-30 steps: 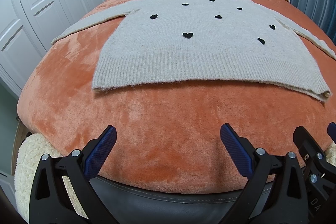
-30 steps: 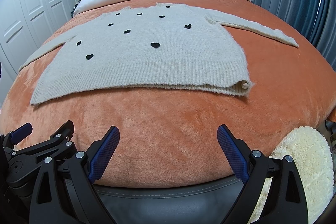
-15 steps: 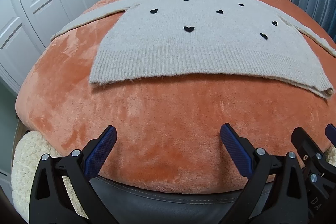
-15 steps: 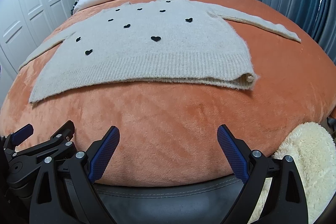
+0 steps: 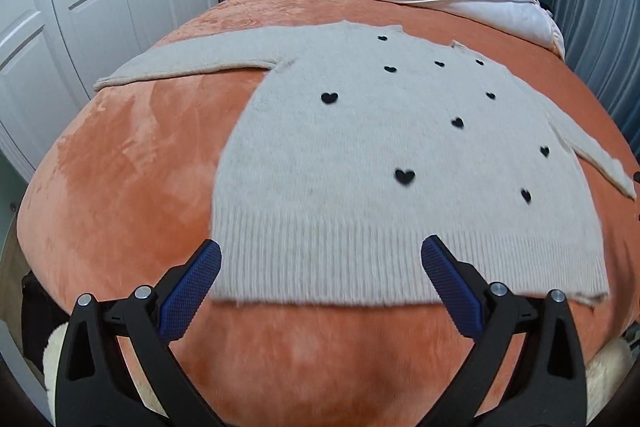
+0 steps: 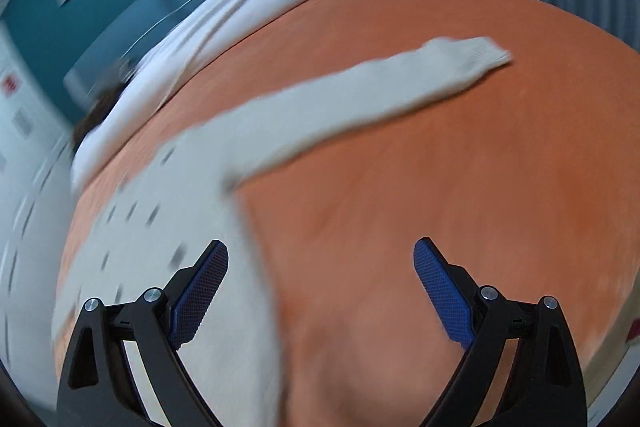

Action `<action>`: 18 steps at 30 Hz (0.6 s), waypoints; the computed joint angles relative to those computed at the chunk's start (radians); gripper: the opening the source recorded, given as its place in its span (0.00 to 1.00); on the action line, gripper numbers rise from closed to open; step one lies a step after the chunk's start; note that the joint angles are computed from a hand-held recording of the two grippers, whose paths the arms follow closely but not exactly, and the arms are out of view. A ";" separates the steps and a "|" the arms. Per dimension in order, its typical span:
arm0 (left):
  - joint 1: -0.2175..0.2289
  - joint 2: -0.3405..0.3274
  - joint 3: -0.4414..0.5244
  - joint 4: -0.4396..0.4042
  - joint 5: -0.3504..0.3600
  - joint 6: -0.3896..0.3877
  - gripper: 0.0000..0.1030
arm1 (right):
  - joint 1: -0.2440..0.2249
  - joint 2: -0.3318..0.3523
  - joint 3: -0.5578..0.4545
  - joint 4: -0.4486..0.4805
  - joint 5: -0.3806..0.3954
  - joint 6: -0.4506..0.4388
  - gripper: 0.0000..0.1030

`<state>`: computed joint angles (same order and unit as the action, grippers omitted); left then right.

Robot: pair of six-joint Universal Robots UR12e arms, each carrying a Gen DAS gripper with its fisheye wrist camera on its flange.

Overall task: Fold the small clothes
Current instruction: 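Grasp a sweater sleeve with the right tool and fold it across the body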

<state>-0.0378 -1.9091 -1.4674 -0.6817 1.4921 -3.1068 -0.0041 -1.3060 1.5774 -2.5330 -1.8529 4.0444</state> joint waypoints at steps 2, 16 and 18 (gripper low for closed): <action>0.001 -0.020 0.032 -0.025 -0.004 -0.029 0.95 | -0.058 0.010 0.004 -0.033 0.017 0.061 0.89; -0.006 -0.114 0.130 -0.036 -0.047 -0.063 0.94 | -0.145 0.156 -0.101 -0.211 0.065 0.202 0.12; -0.007 -0.124 0.142 -0.024 -0.055 -0.066 0.94 | -0.114 0.209 -0.199 -0.274 0.093 0.081 0.11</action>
<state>-0.0444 -2.0333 -1.3249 -0.7053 1.4373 -3.1730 -0.1181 -1.0974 1.3786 -2.8070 -1.7595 4.1254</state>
